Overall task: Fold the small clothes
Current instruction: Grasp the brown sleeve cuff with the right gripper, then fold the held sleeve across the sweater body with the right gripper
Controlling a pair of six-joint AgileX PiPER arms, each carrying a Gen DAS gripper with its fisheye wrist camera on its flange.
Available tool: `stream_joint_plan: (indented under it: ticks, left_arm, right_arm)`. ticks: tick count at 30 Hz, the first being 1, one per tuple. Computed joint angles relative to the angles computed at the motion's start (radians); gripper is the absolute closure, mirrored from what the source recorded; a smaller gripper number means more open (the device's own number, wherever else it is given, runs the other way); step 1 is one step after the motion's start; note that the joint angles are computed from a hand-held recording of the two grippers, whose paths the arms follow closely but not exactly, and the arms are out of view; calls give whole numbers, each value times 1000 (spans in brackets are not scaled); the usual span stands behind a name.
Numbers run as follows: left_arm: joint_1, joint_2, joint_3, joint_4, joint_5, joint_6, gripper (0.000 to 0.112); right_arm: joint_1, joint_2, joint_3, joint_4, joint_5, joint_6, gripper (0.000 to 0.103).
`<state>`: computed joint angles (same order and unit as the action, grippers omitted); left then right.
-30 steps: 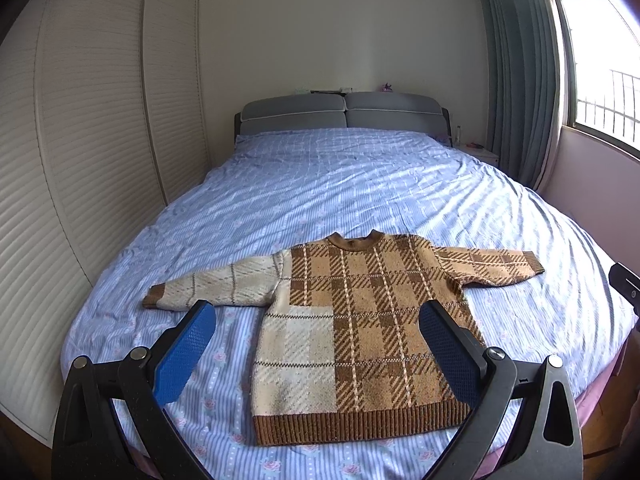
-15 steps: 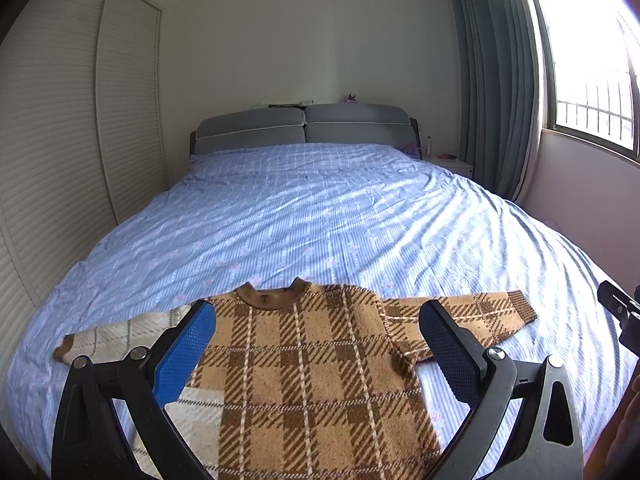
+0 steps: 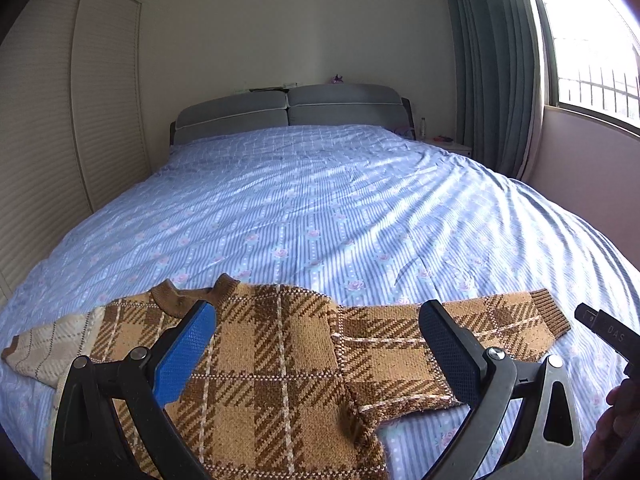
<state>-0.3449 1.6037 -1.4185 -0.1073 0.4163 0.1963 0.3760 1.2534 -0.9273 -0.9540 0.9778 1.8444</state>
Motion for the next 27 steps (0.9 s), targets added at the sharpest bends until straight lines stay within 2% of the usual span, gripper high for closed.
stream_joint_plan:
  ticks: [5,9,11,14,16,17,21,27]
  left_arm:
    - [-40,51,-10,78,-34,-74,9]
    - [-50,96,-42,118,-40,-113,9]
    - [-51,113,-57,136,-35,-134,9]
    - [-47,128,-72,139,-24,-138,9]
    - [-36,129,-75,129,-21,-126,9]
    - [-28,127,-76,119,-17,-118,9]
    - [21,118,-90,60,18,-61,9]
    - [166,105,-143,-43,99,63,9]
  right_arm:
    - [-148,27,73,1,-183,28,43]
    - [-254,50,115,24,-351,21,64]
    - [-300,72,126,36,-422,24,67]
    - [-327,88,142,-2,-465,77,76]
    - [-328,92,145,-27,-481,121,90]
    - [-329,88,148,-37,-490,135,90]
    - [-265,76,102,-72,-412,140,92]
    - [-79,148,-148,-84,-189,22,92]
